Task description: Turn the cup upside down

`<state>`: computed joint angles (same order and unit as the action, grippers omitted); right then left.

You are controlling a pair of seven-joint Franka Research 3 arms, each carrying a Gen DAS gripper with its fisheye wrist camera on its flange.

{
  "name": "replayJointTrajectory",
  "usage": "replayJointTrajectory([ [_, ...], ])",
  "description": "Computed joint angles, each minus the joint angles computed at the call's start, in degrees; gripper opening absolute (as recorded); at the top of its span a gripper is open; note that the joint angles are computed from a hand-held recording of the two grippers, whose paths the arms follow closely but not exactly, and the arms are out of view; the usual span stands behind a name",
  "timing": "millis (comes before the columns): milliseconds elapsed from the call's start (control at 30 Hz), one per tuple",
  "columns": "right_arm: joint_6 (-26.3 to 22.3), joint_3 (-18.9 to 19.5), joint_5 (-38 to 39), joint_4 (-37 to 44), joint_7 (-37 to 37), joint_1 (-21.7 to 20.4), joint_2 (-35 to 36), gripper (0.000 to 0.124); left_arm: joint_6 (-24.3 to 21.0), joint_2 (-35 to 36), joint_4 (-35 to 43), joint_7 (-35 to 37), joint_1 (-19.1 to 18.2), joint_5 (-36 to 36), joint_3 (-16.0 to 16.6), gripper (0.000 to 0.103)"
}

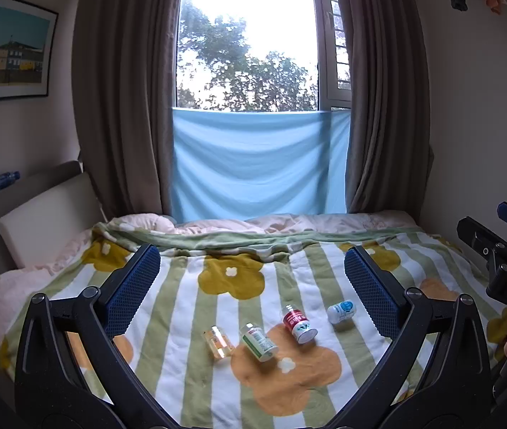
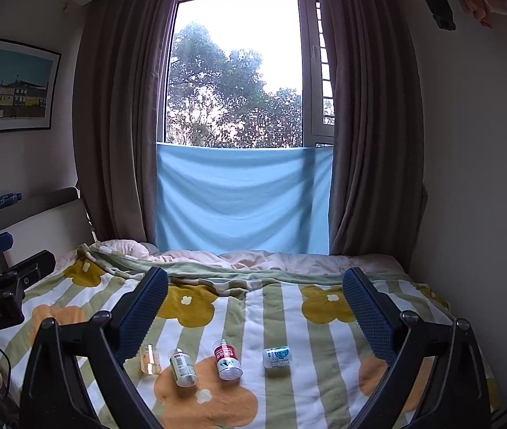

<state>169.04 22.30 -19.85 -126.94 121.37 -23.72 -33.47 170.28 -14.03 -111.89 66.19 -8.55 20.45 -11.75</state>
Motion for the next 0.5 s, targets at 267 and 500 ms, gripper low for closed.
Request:
replayJointTrajectory([
  [267, -0.23, 0.38, -0.4, 0.39, 0.46, -0.3, 0.14, 0.098, 0.69, -0.3, -0.28, -1.34, 0.73, 0.98, -0.25, 0.103],
  [500, -0.37, 1.13, -1.17, 0.91, 1.69, -0.98, 0.26, 0.098, 1.23, -0.38, -0.39, -2.01, 0.97, 1.65, -0.45, 0.103],
])
